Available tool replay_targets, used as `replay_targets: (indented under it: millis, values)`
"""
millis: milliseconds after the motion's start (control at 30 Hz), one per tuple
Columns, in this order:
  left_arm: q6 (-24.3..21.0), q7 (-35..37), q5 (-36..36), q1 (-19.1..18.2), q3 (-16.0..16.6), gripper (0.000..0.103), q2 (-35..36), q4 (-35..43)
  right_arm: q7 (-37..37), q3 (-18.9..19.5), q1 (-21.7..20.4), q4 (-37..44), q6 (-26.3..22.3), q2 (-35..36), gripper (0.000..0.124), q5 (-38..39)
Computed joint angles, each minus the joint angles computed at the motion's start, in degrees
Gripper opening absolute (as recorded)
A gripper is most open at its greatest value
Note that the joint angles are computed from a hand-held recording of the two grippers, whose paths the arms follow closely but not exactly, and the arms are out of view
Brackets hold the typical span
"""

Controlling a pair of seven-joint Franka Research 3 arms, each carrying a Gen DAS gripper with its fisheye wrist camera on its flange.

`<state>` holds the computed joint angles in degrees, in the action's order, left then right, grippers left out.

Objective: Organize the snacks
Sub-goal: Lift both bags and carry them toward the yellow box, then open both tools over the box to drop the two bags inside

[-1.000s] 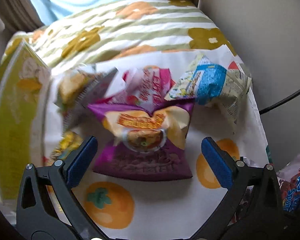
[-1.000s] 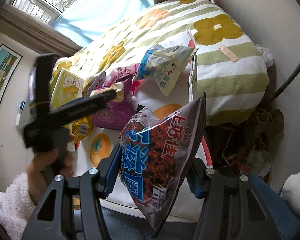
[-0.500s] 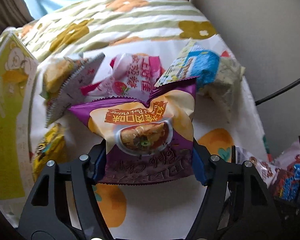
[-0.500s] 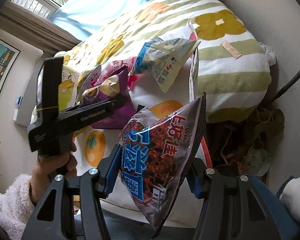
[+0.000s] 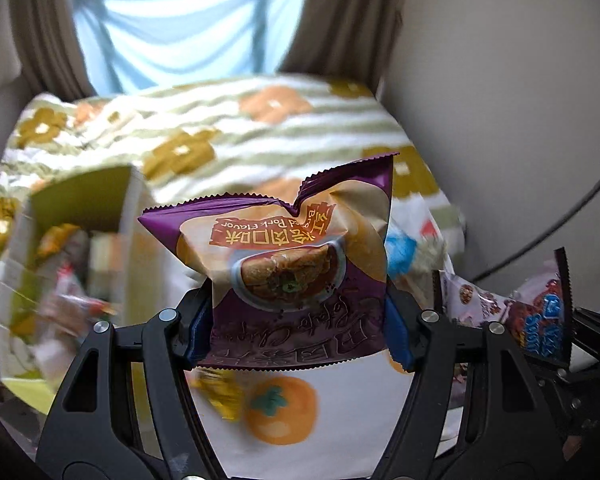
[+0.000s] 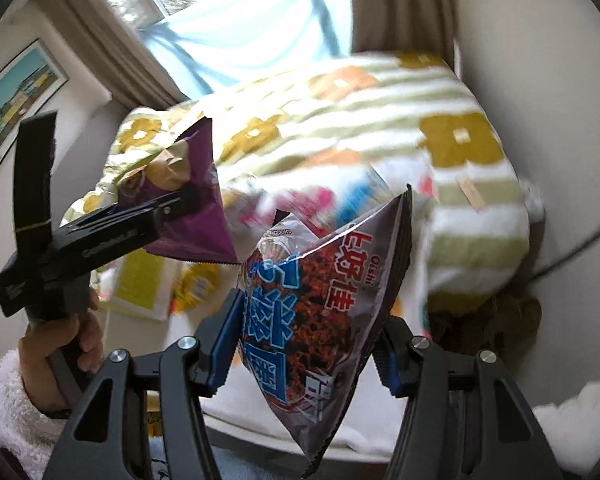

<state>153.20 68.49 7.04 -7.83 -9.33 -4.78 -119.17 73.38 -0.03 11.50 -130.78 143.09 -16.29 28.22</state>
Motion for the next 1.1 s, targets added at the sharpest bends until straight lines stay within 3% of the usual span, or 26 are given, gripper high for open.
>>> replay_targets:
  millis: [300, 600, 667, 767, 1033, 1100]
  values:
    - [-1.8, 7.14, -2.49, 5.86, 6.84, 0.066, -8.47, -4.18, -0.48, 4.62, 6.72, 12.48, 4.54, 9.48, 0.054, 2.92]
    - [-5.28, 19.26, -7.64, 11.86, 11.81, 0.067, -6.16, -3.33, 7.24, 7.88, 11.26, 28.81, 4.11, 25.09, 0.054, -0.48]
    - [-5.62, 21.76, -8.92, 13.08, 12.16, 0.07, -5.32, -3.4, 9.84, 8.05, 12.19, 31.6, 3.7, 27.71, 0.054, -2.73]
    - [-6.22, 23.85, -9.39, 15.07, 12.25, 0.103, -4.47, -4.13, 14.45, 7.76, 13.93, 35.22, 3.02, 31.04, 0.054, -7.22]
    - [-4.25, 33.06, -17.88, 16.96, 15.0, 0.103, -9.42, -10.37, 21.3, 7.39, 16.18, 38.36, -0.87, 33.21, 0.054, -14.06]
    - [-3.53, 32.08, -16.32, 18.05, 14.8, 0.103, -11.29, -12.24, 20.9, 7.78, 16.22, 37.7, -1.44, 32.7, 0.055, -14.25]
